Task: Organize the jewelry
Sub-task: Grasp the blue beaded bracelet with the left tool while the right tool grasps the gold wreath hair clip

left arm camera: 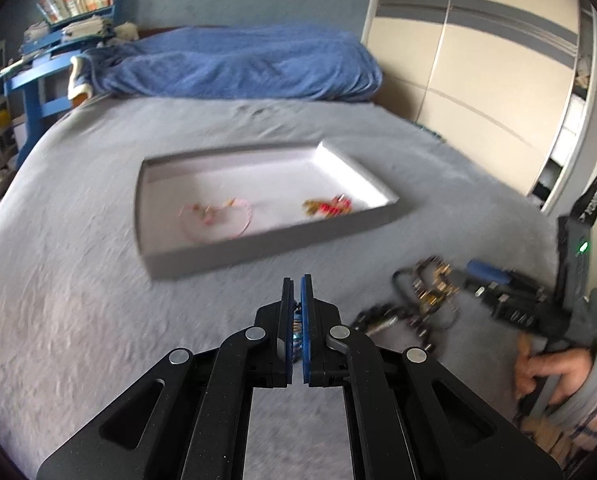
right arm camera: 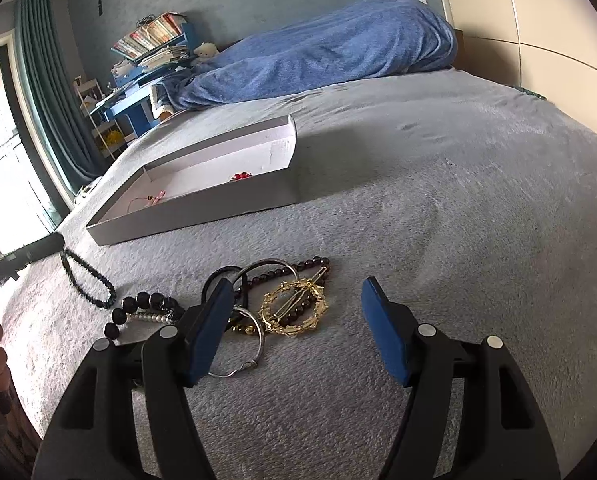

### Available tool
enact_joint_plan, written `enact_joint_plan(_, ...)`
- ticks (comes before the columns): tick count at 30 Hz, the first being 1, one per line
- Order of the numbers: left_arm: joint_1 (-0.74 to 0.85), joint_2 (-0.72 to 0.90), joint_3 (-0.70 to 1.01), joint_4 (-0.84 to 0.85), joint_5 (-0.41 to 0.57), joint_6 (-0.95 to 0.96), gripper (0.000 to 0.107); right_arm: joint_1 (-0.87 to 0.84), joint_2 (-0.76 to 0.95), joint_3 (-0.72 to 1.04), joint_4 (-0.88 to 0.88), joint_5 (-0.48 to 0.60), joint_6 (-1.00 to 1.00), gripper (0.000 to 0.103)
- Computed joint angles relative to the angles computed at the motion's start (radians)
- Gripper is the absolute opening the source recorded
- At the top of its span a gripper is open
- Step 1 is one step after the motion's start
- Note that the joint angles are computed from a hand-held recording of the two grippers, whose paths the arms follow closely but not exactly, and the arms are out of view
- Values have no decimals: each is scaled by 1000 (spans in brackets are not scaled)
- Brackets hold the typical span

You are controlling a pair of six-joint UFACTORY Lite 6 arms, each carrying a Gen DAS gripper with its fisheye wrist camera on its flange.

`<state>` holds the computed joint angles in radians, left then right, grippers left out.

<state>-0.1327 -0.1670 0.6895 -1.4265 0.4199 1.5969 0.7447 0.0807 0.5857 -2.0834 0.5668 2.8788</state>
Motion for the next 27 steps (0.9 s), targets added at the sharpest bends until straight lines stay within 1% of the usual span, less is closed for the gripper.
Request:
enact_joint_plan(3,11,44,-22,-39,-24,55,4,7,21,30,46,-18,-63,64)
enact_joint_plan(8,13,110,-28,-72,-66,112,4,-25,57,80,96,-84,-137,63)
enact_joint_plan(10,27,137,-18,-53,-56,95,12,-42,73,102,117,-110,-168,63)
enact_joint_plan(12,36,140,-26,-85,-65,123,26,-49,88,123,140,-122,-204,63)
enact_joint_plan(13,39,145,-24,-86,-70,122,29,-50,97,136,158,-125,-230,63)
enact_joint_plan(15,44,151,-21,-87,-78,117,39,-57,116,160,178,-136,-267,60)
enact_joint_plan(17,46,156,-23,-95,-86,122,47,-67,129,179,191,-148,-292,58)
enact_joint_plan(20,28,181,-9,-50,-108,82,50,-71,132,179,172,-155,-278,48)
enact_joint_plan(21,19,186,-5,-45,-119,76,50,-71,133,178,166,-155,-274,43)
enact_joint_plan(23,12,193,0,-33,-125,65,50,-59,134,177,188,-138,-290,38)
enact_joint_plan(25,21,193,-2,-28,-113,60,41,-57,123,163,162,-135,-256,38)
enact_joint_plan(27,35,186,-10,-43,-104,75,23,-57,109,141,109,-128,-200,38)
